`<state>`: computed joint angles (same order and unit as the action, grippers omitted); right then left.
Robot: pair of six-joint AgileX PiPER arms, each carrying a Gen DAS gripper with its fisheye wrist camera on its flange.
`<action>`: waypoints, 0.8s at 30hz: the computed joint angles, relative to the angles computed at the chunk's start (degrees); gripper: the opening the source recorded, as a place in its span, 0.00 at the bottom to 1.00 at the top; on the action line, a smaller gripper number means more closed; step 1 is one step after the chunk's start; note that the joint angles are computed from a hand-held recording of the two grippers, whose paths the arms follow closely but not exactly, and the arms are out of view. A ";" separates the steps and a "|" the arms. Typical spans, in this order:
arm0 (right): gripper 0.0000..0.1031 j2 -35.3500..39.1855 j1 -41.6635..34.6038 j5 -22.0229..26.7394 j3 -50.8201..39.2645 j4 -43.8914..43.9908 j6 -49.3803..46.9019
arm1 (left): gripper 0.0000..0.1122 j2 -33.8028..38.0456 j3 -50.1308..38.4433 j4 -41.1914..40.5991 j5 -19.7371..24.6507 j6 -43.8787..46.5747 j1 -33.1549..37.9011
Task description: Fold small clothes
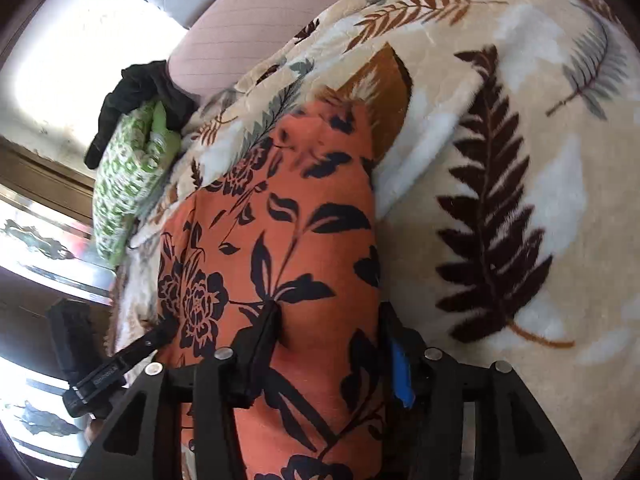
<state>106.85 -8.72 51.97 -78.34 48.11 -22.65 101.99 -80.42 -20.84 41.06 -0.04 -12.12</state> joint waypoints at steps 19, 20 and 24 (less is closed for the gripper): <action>0.88 -24.26 17.14 -7.65 7.18 -24.85 20.22 | 0.77 -20.88 9.26 45.10 10.26 -39.58 -19.08; 0.90 -27.19 19.47 -8.06 8.77 -30.58 25.20 | 0.77 -22.77 10.02 45.65 11.36 -41.08 -20.38; 1.00 -36.68 29.73 -4.43 15.98 -52.35 44.69 | 0.78 -28.36 12.39 49.49 16.67 -49.02 -26.43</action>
